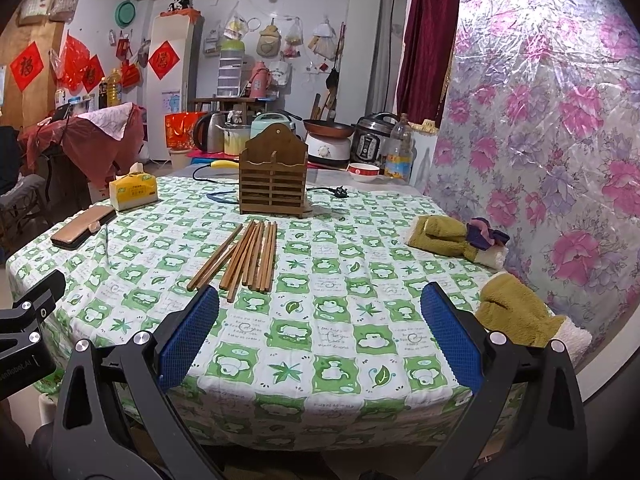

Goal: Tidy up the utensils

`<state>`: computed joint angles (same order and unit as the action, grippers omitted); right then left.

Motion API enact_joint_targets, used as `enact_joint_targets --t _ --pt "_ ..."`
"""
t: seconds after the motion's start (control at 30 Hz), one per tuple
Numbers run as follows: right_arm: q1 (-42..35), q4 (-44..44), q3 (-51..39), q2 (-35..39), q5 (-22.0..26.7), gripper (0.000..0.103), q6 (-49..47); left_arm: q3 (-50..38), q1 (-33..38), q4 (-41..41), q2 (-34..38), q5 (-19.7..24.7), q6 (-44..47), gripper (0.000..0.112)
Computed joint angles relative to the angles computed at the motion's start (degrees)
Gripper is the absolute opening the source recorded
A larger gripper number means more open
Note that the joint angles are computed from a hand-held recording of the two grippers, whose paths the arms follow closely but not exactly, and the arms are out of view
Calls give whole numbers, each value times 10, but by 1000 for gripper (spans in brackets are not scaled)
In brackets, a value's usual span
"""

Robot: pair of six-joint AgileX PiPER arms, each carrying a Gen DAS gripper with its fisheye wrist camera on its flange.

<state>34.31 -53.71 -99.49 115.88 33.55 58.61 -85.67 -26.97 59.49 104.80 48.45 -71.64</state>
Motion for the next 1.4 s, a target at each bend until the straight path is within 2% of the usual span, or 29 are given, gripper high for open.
enact_joint_targets --t 1.4 --pt "4 2 0 6 -2 97 1 -1 -7 9 1 10 -4 98"
